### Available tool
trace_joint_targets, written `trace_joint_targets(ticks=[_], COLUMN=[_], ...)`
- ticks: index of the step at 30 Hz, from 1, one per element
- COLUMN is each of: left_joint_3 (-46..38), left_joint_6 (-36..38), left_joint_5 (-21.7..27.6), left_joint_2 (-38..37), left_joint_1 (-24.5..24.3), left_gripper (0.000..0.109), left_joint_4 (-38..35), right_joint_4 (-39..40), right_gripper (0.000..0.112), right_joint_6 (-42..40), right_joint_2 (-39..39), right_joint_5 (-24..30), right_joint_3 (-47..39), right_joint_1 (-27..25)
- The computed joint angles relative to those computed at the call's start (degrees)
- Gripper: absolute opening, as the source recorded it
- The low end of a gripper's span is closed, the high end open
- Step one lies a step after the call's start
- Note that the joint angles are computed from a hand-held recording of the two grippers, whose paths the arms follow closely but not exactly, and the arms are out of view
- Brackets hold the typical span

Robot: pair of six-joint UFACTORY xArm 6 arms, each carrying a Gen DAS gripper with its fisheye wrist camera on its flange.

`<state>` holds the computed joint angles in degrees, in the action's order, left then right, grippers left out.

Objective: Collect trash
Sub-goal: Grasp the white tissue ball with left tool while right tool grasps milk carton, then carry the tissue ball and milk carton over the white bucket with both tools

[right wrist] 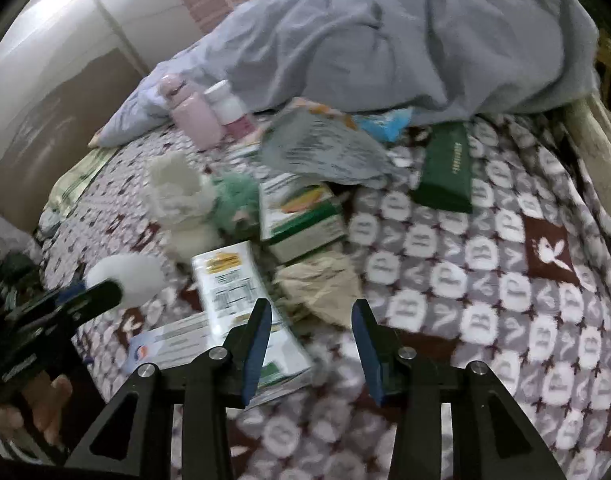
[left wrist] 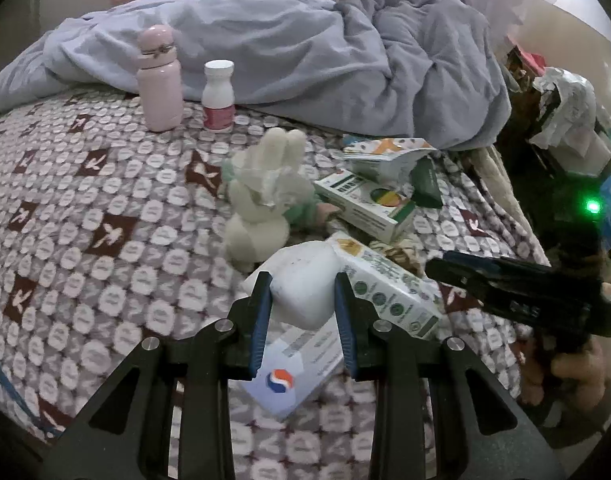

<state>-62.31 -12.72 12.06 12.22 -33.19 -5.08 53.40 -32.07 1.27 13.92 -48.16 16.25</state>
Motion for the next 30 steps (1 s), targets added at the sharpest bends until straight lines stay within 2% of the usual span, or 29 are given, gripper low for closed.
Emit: trace_joint_targets(ticks=[2, 5, 8, 11, 13, 15, 21, 27, 30], left_joint_3=[0.43, 1.20, 1.59, 1.71, 1.61, 1.47, 0.43, -2.53, -4.52], left_joint_6=[-0.97, -0.32, 0.60, 1.18, 2.02, 1.96, 2.89, 2.15, 2.18], left_joint_5=[0.06, -0.05, -0.02, -0.14, -0.03, 0.13, 0.06, 0.68, 1.15], left_joint_2=[-0.17, -0.49, -0.71, -0.79, -0.75, -0.79, -0.93, 0.26, 1.38], left_joint_1=[0.45, 0.83, 0.88, 0.80, 0.71, 0.53, -0.84, -3.73, -5.42], left_gripper=[0.028, 0.028, 0.028, 0.028, 0.028, 0.028, 0.028, 0.028, 0.028], left_joint_4=[0.78, -0.45, -1.62, -2.23, -3.31, -3.49, -5.50, -4.10, -3.91], right_joint_4=[0.76, -0.08, -4.64, -5.79, -4.33, -0.61, 0.60, -9.13, -8.40], right_gripper=[0.040, 0.042, 0.067, 0.067, 0.057, 0.057, 0.057, 0.057, 0.057], right_joint_6=[-2.69, -4.19, -1.81, -0.58, -1.33, -3.77, -5.52, 4.00, 4.70], right_joint_2=[0.03, 2.34, 6.98, 9.45, 8.69, 7.69, -1.01, -10.18, -13.91], right_joint_5=[3.09, 4.69, 6.32, 7.75, 5.18, 3.64, -2.88, -9.27, -10.05], right_joint_3=[-1.22, -3.80, -7.72, -9.84, -8.44, -7.13, 2.20, 11.94, 15.16], right_joint_1=[0.45, 1.70, 2.25, 2.84, 3.88, 4.46, 5.10, 3.58, 1.64])
